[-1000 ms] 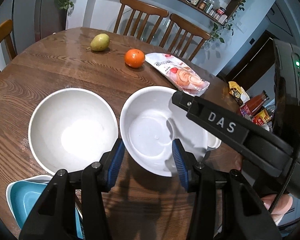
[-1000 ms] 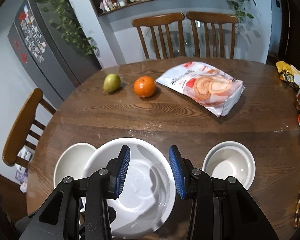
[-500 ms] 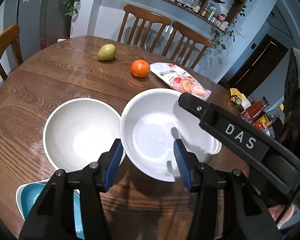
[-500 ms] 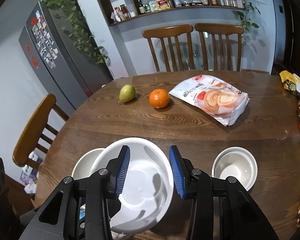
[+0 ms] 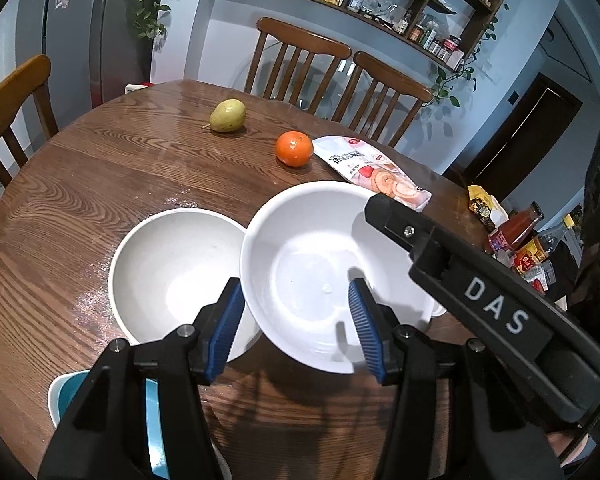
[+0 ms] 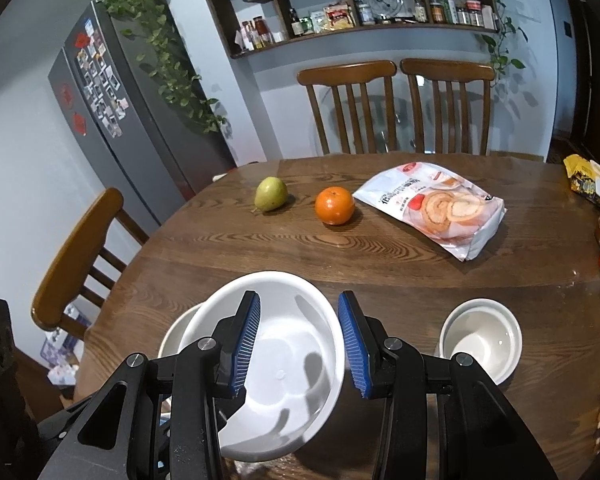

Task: Organize plates and bowls
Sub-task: 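Carry the medium white bowl over the large white bowl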

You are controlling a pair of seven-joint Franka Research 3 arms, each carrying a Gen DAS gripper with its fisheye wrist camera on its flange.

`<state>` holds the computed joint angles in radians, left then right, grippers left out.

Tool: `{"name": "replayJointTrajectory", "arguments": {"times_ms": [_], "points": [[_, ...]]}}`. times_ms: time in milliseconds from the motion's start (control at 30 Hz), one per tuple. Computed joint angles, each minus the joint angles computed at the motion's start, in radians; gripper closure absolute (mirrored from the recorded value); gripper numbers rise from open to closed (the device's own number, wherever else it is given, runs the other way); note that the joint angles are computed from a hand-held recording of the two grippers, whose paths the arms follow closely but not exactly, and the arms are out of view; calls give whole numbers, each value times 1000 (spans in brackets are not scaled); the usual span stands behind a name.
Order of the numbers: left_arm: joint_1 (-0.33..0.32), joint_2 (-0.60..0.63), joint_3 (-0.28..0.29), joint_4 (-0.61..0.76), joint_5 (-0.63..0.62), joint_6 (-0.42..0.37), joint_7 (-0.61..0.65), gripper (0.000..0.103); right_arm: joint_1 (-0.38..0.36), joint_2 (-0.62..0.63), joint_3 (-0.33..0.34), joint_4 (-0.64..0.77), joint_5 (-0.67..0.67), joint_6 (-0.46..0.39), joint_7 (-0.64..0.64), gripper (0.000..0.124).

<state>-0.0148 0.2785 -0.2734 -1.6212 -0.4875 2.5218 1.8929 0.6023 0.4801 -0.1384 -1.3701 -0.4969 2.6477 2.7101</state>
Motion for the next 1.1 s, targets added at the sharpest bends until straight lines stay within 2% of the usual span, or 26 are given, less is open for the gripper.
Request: {"name": "replayJointTrajectory", "arguments": {"times_ms": [533, 1033, 1100], "points": [[6, -6, 6, -3, 9, 11, -15, 50, 21, 15, -13, 25, -25, 5, 17, 80], [-3, 2, 16, 1, 75, 31, -60, 48, 25, 36, -9, 54, -23, 1, 20, 80], [-3, 3, 16, 2, 84, 35, -67, 46, 28, 41, -12, 61, -23, 4, 19, 80]]}}
